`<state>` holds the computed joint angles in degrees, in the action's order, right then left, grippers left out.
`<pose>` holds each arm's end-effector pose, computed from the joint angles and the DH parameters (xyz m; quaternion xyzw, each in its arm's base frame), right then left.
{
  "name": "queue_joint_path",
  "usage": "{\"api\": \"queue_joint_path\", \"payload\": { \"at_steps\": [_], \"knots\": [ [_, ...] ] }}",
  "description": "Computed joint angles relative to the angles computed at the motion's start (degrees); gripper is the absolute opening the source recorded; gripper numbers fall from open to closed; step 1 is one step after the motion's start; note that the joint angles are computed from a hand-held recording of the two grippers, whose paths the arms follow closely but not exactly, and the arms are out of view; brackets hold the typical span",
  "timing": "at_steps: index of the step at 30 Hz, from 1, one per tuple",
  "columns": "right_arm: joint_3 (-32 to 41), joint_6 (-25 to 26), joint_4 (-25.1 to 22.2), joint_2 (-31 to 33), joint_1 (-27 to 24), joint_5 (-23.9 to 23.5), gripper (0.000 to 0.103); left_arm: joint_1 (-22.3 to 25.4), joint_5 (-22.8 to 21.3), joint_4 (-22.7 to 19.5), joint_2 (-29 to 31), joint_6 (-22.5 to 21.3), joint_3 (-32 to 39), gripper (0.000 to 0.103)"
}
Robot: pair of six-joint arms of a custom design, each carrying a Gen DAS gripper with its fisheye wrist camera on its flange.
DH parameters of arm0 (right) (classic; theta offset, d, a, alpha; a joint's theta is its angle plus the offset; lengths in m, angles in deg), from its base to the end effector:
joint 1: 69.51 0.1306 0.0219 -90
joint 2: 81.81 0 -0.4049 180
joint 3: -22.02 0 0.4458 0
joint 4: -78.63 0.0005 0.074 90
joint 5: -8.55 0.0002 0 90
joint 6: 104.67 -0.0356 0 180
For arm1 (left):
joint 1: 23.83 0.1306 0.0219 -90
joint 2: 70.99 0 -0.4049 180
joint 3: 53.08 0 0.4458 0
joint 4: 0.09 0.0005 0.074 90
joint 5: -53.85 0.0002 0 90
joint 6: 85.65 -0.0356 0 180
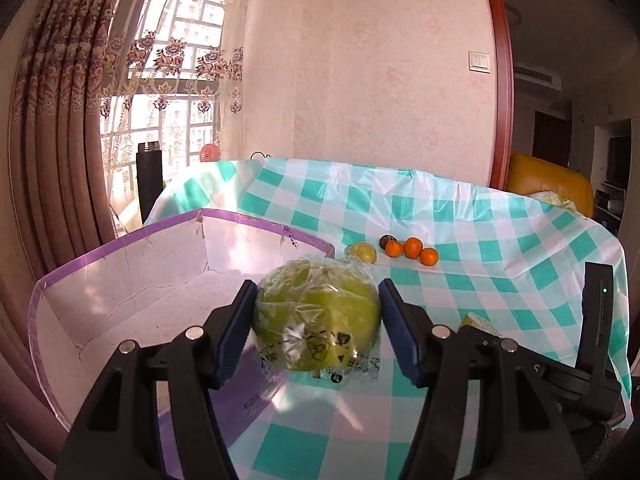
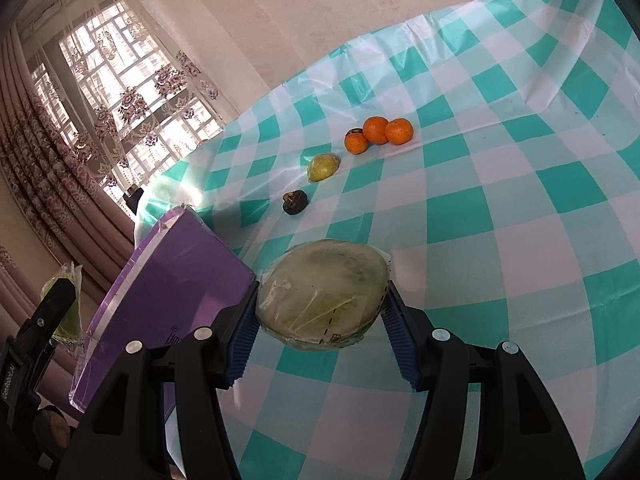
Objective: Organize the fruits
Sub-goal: 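Lift and carry both wrapped items with both tools into the box, then open both tools to release the wrapped items inside the box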
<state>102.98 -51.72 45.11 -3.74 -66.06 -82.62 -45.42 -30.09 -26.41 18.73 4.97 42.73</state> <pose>0.4768 0.0290 0.4932 0.2462 0.8331 0.1797 0.4615 0.5245 -0.2121 0.5448 0.1788 0.8000 -0.1526 0.5521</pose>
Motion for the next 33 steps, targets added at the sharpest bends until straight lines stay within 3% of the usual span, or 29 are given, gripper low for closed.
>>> {"api": "queue_joint_path", "payload": {
  "at_steps": [4, 9, 14, 18, 22, 27, 30, 33],
  "knots": [
    [4.08, 2.80, -0.26, 1.95, 2.82, -0.87, 0.059, 3.63, -3.65, -4.80, 0.42, -3.12, 3.16, 0.062],
    [11.22, 6.14, -1.29, 6.20, 6.68, -2.17, 0.059, 8.55, -5.03, -15.11, 5.27, -3.68, 10.52, 0.062],
    [21.96, 15.40, -5.61, 12.59, 10.84, 0.65, 0.059, 11.74, -6.61, -25.75, 11.66, -4.22, 18.25, 0.062],
    [34.10, 23.94, -15.74, 21.09, 13.70, 4.30, 0.059, 11.97, -11.50, -29.57, 14.86, -6.75, 21.20, 0.062],
    [46.98, 32.07, -28.72, 30.94, 16.15, 9.54, 0.059, 12.24, -12.81, -32.07, 16.79, -7.35, 23.08, 0.062],
    [60.09, 34.90, -42.83, 41.26, 16.71, 11.44, 0.059, 12.30, -13.23, -34.75, 18.72, -8.06, 25.36, 0.062],
    [64.53, 35.06, -47.93, 45.06, 16.73, 11.95, 0.059, 12.62, -12.79, -36.27, 19.79, -8.06, 26.57, 0.062],
    [64.80, 35.98, -48.70, 45.94, 17.17, 14.13, 0.059, 13.01, -11.29, -36.40, 20.01, -7.90, 26.68, 0.062]
  ]
}}
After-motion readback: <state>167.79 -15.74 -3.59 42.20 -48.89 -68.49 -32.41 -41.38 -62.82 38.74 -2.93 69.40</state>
